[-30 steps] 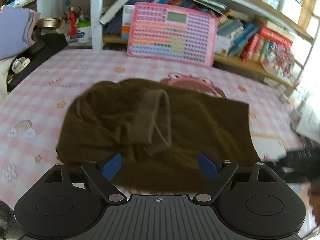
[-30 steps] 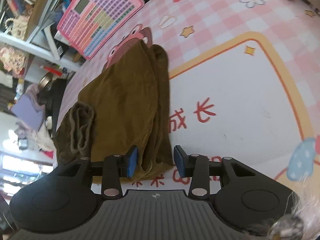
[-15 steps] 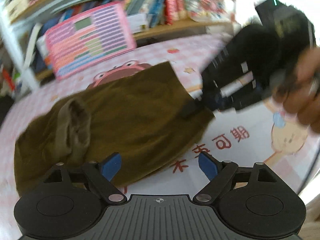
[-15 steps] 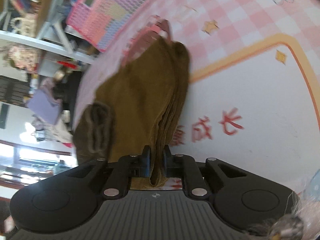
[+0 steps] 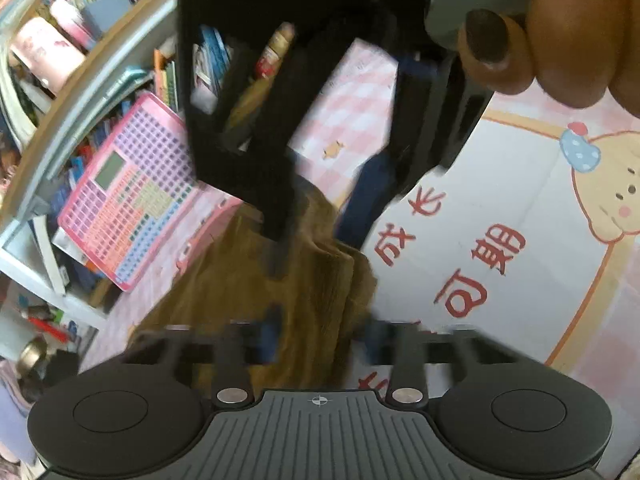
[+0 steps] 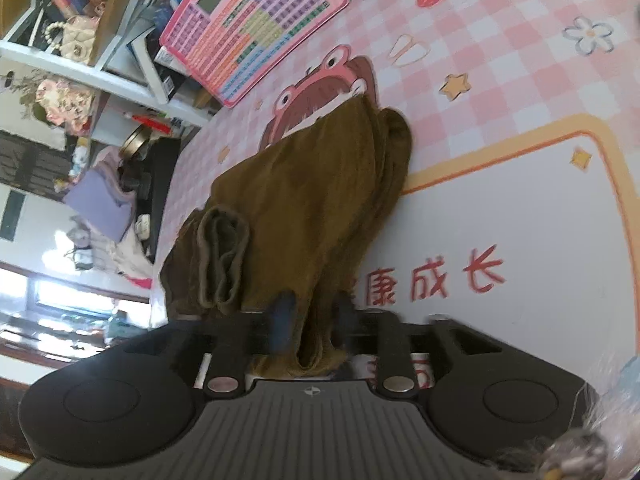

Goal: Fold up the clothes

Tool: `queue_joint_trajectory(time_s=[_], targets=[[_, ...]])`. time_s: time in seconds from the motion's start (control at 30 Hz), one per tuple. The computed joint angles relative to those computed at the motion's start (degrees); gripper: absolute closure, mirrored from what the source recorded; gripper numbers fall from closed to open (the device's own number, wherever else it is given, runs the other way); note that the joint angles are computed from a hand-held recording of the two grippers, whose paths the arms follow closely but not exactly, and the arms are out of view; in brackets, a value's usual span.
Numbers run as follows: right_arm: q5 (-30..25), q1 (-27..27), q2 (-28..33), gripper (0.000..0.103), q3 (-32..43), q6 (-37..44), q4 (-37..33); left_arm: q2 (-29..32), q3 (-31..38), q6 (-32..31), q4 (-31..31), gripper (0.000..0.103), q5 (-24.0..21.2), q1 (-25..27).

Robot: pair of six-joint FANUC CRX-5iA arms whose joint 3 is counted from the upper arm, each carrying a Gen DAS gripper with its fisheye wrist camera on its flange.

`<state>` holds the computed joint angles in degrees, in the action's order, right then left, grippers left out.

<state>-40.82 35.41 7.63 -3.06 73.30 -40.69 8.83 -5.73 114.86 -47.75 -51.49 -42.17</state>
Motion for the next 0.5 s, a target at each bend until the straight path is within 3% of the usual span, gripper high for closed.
queue_joint_trajectory(time_s=[0.13, 0.37, 0.5], targets=[[-0.9, -2.4, 1.5, 0.035, 0.7, -0.9, -3.0, -1.7, -0.7, 1.0, 1.0, 0.096, 1.5, 1.0], [-3.9, -7.2, 6.9, 0.035, 4.2, 0.1, -14.2, -6.1, -2.8, 4.2, 4.8, 0.096, 4.2, 3.7], [-2.7, -6.8, 9.0, 0.039, 6.3, -1.5, -13.6, -8.2, -4.2, 5.4, 6.3, 0.096, 4.9, 3.9]])
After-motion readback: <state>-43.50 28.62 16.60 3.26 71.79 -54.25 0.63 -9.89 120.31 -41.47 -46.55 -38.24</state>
